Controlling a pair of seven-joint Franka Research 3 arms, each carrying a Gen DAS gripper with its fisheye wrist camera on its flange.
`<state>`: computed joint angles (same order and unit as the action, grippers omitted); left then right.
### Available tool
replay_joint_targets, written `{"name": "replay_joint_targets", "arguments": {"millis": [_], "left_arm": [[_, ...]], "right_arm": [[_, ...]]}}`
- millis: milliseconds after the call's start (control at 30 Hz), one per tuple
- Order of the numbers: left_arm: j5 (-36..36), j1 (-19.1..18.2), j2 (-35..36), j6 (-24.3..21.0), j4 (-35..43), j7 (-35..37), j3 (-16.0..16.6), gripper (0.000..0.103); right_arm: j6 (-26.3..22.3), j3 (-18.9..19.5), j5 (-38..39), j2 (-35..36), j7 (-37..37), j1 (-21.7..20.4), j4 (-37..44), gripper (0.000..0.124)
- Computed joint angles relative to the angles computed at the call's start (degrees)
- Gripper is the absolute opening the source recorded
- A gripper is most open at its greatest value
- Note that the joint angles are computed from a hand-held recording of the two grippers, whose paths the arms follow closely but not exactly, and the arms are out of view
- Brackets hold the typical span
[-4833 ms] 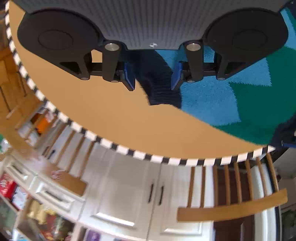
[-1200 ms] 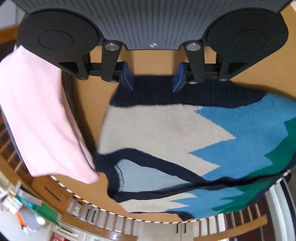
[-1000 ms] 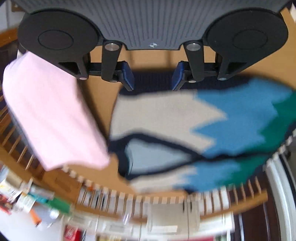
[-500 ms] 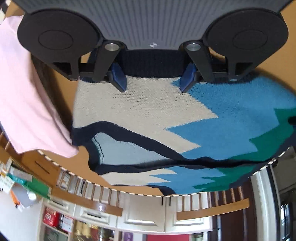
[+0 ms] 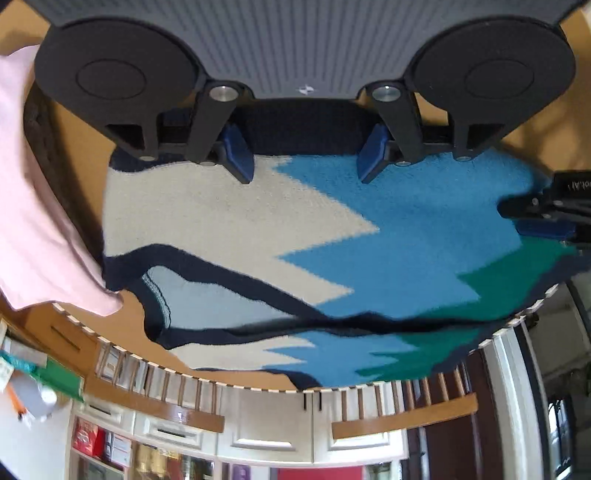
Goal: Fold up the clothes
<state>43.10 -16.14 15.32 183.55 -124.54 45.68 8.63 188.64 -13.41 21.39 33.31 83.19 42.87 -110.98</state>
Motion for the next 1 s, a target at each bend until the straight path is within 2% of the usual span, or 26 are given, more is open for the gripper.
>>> {"name": "replay_joint_targets", "arguments": {"millis": [33, 67, 133, 167, 300, 400, 700, 900, 967, 1000], "left_arm": [[0.9, -1.2, -0.1, 0.1, -0.1, -0.1, 1.3, 0.040], [1.5, -0.4, -0.2, -0.1, -0.1, 0.1, 0.5, 0.040], [-3.3, 3.3, -0.3, -1.4, -0.1, 3.5, -3.9, 0.040], [-2.0, 3.1, -0.1, -1.5, 0.1, 2.6, -3.5, 0.040], [2.4, -2.0, 0.0, -0.3, -0.1, -2.2, 2.1, 0.040], [2.1, -0.8, 0.2, -0.9, 0.5, -1.9, 0.6, 0.040], [7.4, -1.6, 0.3, -2.0, 1.4, -7.3, 1.4, 0.040], [12.0, -0.9, 0.3, -4.4, 2.7, -12.1, 0.1, 0.040], [12.9, 0.3, 0.1, -5.5, 2.9, -12.7, -1.5, 0.041], [12.5, 0.9, -0.6, -7.0, 2.8, -13.0, -2.5, 0.042]], "right_arm": [[1.3, 0.6, -0.3, -0.1, -0.5, -0.4, -0.7, 0.066], [1.5, 1.1, 0.1, -0.3, -0.5, -0.9, -0.8, 0.066], [1.1, 0.4, 0.7, 0.0, -1.0, -0.2, -0.4, 0.068], [1.1, 0.1, 1.0, 0.2, -1.0, 0.1, -0.1, 0.070], [2.2, 1.3, 1.3, 0.8, -1.9, -0.9, 0.1, 0.072], [2.8, 2.3, 1.8, 0.9, -2.9, -1.8, 0.0, 0.072], [5.0, 4.2, 4.3, 1.1, -5.7, -2.8, -0.4, 0.072], [6.4, 6.3, 5.6, 1.2, -7.8, -4.3, -0.6, 0.072], [5.7, 7.1, 5.4, 0.8, -8.8, -5.2, -0.5, 0.072], [3.6, 6.7, 5.1, 0.0, -9.6, -5.2, -0.5, 0.068]]}}
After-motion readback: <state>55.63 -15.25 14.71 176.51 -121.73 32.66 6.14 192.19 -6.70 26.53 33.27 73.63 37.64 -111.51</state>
